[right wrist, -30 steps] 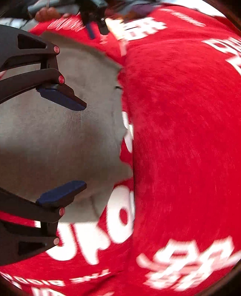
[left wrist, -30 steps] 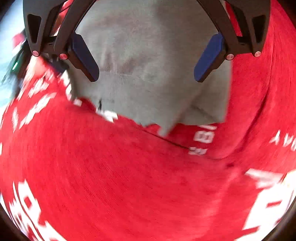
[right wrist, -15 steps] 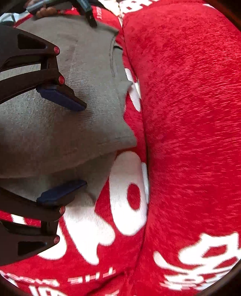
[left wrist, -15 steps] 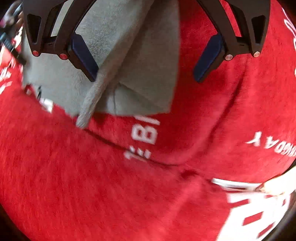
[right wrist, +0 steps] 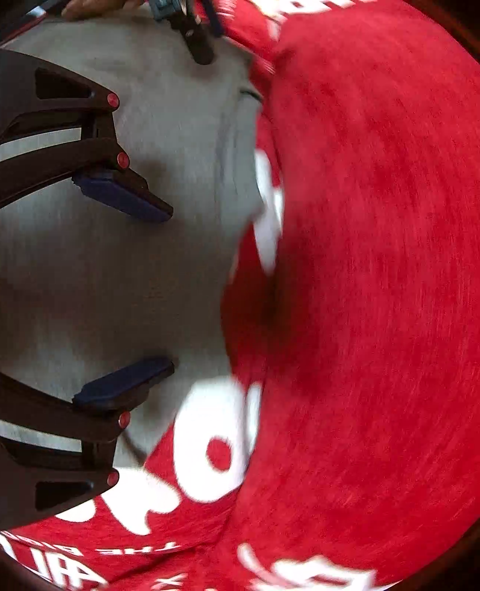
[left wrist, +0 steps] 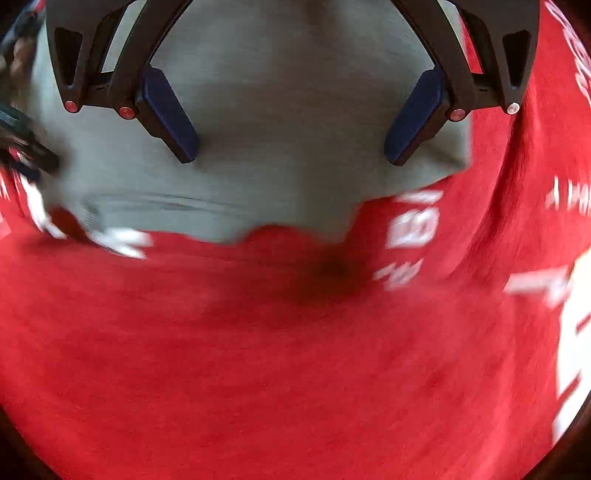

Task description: Fold small clothes

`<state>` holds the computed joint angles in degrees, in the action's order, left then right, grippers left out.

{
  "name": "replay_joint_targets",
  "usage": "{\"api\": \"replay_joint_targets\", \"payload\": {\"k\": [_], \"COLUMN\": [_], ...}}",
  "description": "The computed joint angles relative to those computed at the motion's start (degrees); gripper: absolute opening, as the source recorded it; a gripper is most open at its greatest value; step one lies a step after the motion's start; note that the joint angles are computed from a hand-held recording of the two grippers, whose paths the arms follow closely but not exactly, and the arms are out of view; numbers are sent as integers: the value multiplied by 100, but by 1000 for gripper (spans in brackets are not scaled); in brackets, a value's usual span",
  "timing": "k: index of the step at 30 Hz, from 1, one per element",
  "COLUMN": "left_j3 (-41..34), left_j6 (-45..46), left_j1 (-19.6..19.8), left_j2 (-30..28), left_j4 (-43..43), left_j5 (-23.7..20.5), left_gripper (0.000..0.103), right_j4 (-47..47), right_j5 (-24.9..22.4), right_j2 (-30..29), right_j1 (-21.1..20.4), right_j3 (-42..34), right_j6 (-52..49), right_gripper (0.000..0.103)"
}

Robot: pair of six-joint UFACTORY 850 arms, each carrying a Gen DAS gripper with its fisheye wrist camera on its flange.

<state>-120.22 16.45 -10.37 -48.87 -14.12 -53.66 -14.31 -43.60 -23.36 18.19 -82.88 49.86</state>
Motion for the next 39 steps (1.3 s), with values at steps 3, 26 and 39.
{"api": "replay_joint_targets", "payload": {"k": [3, 26, 39], "left_j3": [-151, 3127, 3598], "left_j6": [-79, 1066, 972], "left_j1": [257, 111, 259], "left_j2": [-74, 2257, 2964], "left_j4": [-541, -90, -431], "left_j5": [23, 1348, 1106], "left_gripper": [102, 102, 102], "right_j4": [785, -251, -807], "right_j5": [837, -12, -771], "right_j2": [458, 1257, 859], "right_j1": [-304, 806, 1504], "right_j3": [619, 1063, 237], "right_j6": [-193, 791, 1054], "right_gripper": [77, 76, 78]}}
